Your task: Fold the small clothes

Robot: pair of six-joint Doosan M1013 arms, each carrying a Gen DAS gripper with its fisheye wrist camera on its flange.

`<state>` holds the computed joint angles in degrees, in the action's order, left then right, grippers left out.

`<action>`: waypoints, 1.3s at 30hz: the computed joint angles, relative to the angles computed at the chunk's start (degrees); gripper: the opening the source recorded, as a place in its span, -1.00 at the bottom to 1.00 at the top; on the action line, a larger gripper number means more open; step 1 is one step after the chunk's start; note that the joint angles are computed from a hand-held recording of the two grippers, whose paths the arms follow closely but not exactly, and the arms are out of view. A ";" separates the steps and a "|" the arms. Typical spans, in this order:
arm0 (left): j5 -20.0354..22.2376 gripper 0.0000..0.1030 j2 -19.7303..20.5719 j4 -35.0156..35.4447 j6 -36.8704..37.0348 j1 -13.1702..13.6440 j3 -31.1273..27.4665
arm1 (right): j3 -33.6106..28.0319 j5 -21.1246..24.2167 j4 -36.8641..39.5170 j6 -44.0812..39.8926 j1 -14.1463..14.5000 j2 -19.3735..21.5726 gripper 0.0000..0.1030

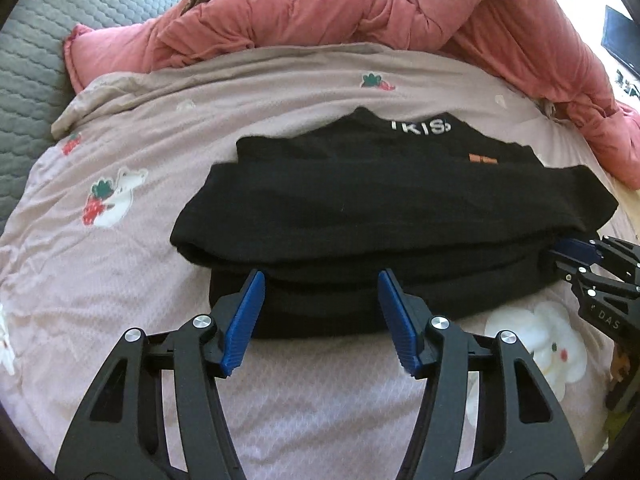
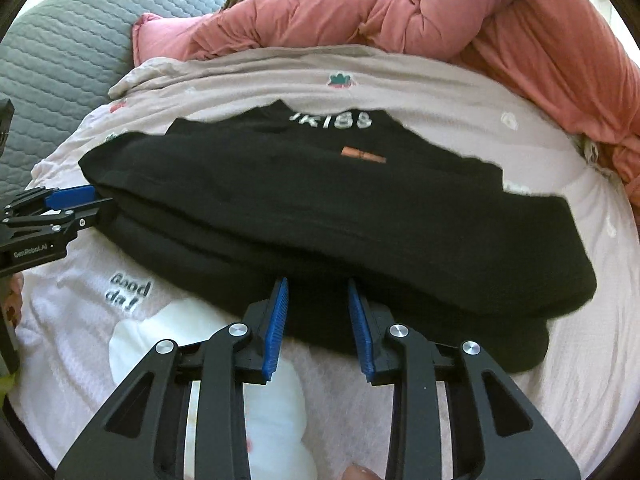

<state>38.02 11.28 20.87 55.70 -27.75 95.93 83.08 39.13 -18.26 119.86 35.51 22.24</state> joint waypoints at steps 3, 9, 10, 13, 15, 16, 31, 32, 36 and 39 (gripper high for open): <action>-0.16 0.05 0.65 -0.34 -0.21 0.05 -0.72 | -1.06 -0.04 -0.19 -0.49 -0.40 0.73 -0.43; 0.28 0.10 1.95 -0.17 0.29 0.16 -2.43 | -2.94 -0.88 0.38 -0.55 -1.41 2.00 -0.43; 0.13 0.11 2.10 -0.49 0.60 0.30 -2.69 | -3.27 -0.92 0.60 -0.26 -1.66 2.23 -0.43; 0.02 0.12 2.71 -0.52 1.26 0.57 -3.60 | -3.92 -1.10 1.85 -0.72 -2.20 2.64 -0.45; 0.00 0.12 3.23 0.00 1.56 0.64 -4.33 | -4.49 -1.15 2.35 -1.02 -2.52 2.98 -0.46; -0.12 0.12 3.45 0.06 1.72 0.68 -4.66 | -4.74 -1.14 2.45 -1.05 -2.64 3.12 -0.46; -7.61 0.23 4.82 -4.65 -3.61 5.82 -8.41 | -13.09 3.55 6.42 0.76 -6.30 8.07 -0.46; -9.28 0.23 4.50 -5.92 -3.98 6.63 -7.75 | -13.83 4.23 6.61 1.15 -6.57 8.56 -0.46; -11.73 0.23 3.07 -6.32 -6.84 8.25 -6.12 | -17.12 6.95 5.76 2.61 -7.12 10.78 -0.46; -12.80 0.23 1.88 -5.05 -9.11 8.72 -4.99 | -19.70 8.92 3.29 4.62 -7.23 12.40 -0.46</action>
<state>25.22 13.16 15.83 46.59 -19.03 90.94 63.37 48.05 -14.98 124.48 28.28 34.64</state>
